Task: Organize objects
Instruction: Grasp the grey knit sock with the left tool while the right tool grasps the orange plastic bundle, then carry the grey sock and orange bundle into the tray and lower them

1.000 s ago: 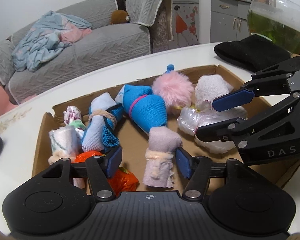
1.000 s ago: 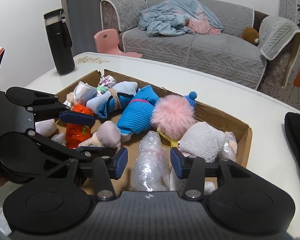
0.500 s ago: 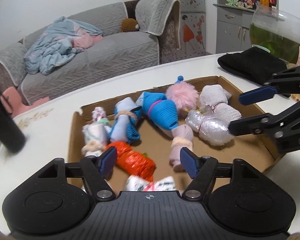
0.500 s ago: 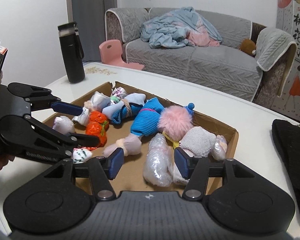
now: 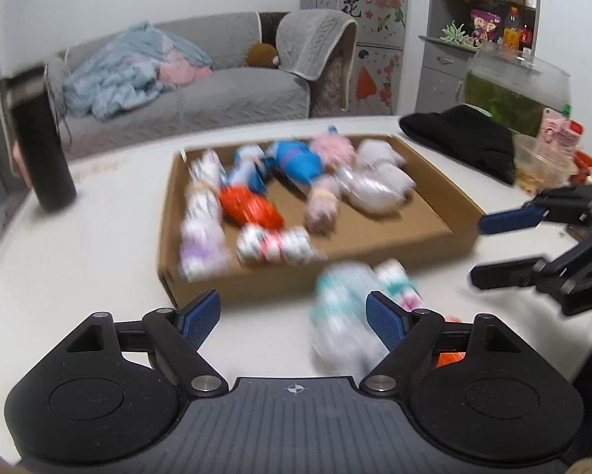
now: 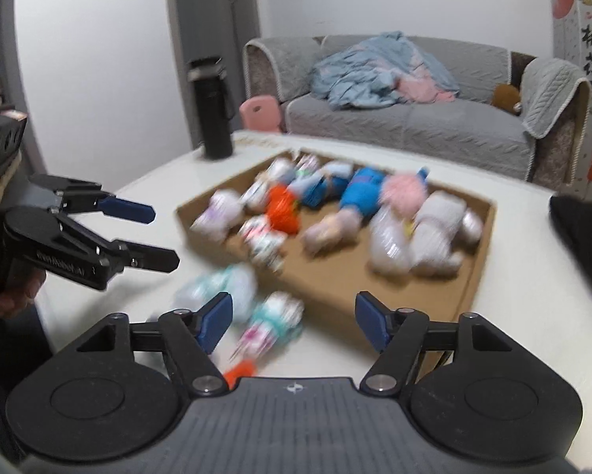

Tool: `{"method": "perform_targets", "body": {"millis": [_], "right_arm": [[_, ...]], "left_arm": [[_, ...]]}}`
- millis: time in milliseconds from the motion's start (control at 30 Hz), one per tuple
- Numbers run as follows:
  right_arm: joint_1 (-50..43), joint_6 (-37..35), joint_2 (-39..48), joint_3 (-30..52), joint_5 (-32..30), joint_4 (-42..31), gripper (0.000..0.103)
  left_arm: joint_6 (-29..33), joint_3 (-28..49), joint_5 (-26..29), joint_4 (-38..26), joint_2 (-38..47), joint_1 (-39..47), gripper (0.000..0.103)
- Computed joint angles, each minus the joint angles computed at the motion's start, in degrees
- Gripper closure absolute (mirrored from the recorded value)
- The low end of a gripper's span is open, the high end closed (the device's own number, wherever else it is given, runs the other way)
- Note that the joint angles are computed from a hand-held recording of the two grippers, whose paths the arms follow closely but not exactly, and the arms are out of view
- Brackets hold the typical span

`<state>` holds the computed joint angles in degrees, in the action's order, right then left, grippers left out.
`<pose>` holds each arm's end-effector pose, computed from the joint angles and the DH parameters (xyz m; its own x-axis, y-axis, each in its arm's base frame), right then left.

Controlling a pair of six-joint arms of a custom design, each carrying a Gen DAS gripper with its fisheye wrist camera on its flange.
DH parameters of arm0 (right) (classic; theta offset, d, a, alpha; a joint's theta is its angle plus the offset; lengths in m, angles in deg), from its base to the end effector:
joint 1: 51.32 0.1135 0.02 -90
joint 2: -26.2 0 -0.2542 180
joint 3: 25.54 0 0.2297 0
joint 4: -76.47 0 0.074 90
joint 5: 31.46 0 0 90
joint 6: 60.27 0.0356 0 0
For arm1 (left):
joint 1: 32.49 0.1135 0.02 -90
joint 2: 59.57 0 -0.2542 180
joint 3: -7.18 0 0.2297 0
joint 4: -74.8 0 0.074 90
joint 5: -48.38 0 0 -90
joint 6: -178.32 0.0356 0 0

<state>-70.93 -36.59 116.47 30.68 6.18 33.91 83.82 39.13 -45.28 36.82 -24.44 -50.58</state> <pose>0.2296 -0.0519 0.1459 -0.3976 -0.4521 -0.7985 -0.8263 0.5548 0.0973 0.1185 -0.0363 0.1749 -0.6444 0.1281 -0.7539 0.2143 0.9766 -0.0172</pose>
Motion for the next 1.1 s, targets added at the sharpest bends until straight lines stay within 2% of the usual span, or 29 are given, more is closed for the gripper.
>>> {"method": "perform_targets", "body": {"millis": [133, 233, 400, 467, 533, 633, 733, 800, 967, 1100], "right_arm": [[-0.4, -4.5, 0.5, -4.9, 0.8, 0.7, 0.037], [0.7, -4.9, 0.8, -7.8, 2.1, 4.0, 0.037], [2.7, -3.0, 1.7, -11.4, 3.6, 11.1, 0.037], [3.0, -2.1, 1.9, -12.5, 4.5, 13.8, 0.038], [2.3, -2.4, 1.5, -12.7, 4.5, 13.8, 0.042], [0.4, -3.5, 2.1, -12.0, 3.7, 12.3, 0.05], [-0.2, -3.4, 2.2, -12.2, 3.3, 12.9, 0.054], [-0.1, -3.4, 2.0, -12.6, 3.3, 13.5, 0.055], [-0.8, -3.8, 1.8, -12.5, 3.1, 12.8, 0.056], [-1.7, -4.0, 1.9, -11.7, 2.7, 11.2, 0.057]], "left_arm": [[-6.8, -3.7, -2.9, -2.8, -4.0, -6.7, 0.018], [-11.1, -6.0, -3.5, -1.1, -3.4, -10.0, 0.018], [-11.7, -7.9, -1.4, 7.1, 4.0, -10.8, 0.018], [-12.6, -8.2, -2.6, 11.0, 8.5, -12.4, 0.018], [-13.3, -8.2, -4.3, 12.2, 9.8, -14.5, 0.018], [-14.2, -8.1, -3.2, 11.0, 8.6, -15.0, 0.02], [-15.3, -7.9, -5.5, 11.1, 9.3, -18.6, 0.026], [-15.7, -7.8, -7.6, 11.7, 10.3, -21.0, 0.036], [-16.1, -7.3, -9.7, 10.8, 10.6, -22.6, 0.053], [-15.6, -7.4, -9.4, 10.5, 9.8, -21.9, 0.056]]}}
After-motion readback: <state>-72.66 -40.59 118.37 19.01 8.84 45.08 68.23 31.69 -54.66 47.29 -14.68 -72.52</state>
